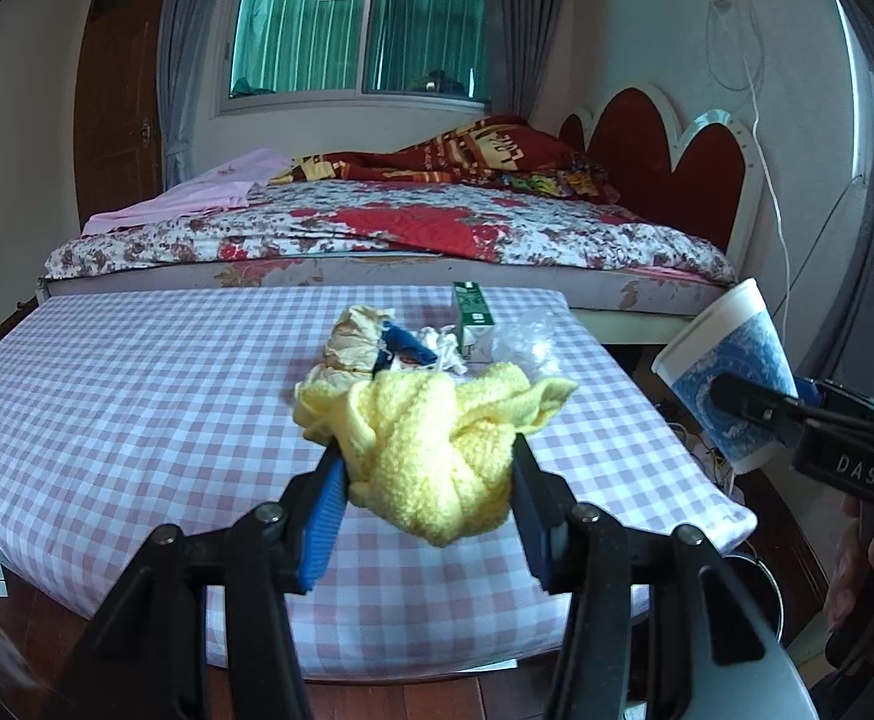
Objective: Collect trash
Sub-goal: 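Carry the cloth and cup over the black bin and open both grippers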
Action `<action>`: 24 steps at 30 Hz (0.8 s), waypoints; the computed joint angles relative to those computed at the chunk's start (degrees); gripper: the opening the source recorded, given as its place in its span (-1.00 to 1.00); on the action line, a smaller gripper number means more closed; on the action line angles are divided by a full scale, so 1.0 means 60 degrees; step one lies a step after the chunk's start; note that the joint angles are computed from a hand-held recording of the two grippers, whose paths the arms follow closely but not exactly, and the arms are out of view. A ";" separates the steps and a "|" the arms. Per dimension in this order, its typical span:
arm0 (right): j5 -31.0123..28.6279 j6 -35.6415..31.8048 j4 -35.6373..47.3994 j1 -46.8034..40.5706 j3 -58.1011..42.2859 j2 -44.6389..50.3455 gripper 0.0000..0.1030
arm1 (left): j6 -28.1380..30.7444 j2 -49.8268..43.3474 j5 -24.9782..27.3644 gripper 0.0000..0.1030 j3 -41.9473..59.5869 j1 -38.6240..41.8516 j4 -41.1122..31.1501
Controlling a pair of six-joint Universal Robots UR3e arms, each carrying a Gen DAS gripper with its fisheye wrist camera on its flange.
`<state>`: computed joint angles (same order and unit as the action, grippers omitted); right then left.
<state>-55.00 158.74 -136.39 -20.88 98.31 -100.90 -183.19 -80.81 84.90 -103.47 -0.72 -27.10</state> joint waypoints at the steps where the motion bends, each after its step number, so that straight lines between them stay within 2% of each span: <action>1: 0.0042 -0.0070 0.0064 -0.0104 0.0138 -0.0187 0.11 | -0.0044 0.0002 0.0101 0.00 0.0001 -0.0155 0.0009; 12: 0.0920 -0.1248 0.1559 -0.2069 0.1434 -0.2347 0.11 | -0.0582 -0.0215 0.0853 -0.01 0.0294 -0.1625 0.0146; 16: 0.1534 -0.2114 0.2745 -0.3336 0.1752 -0.3194 0.11 | -0.0693 -0.0679 0.1258 0.00 0.0617 -0.2460 0.0272; 24: 0.2539 -0.4397 0.5871 -0.6017 0.1859 -0.4555 0.11 | -0.0871 -0.1767 0.1484 -0.01 0.1557 -0.3735 0.0252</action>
<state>-39.76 132.36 -101.17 -56.98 109.46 -128.23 -188.41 -91.41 93.81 -94.13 -23.13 -25.59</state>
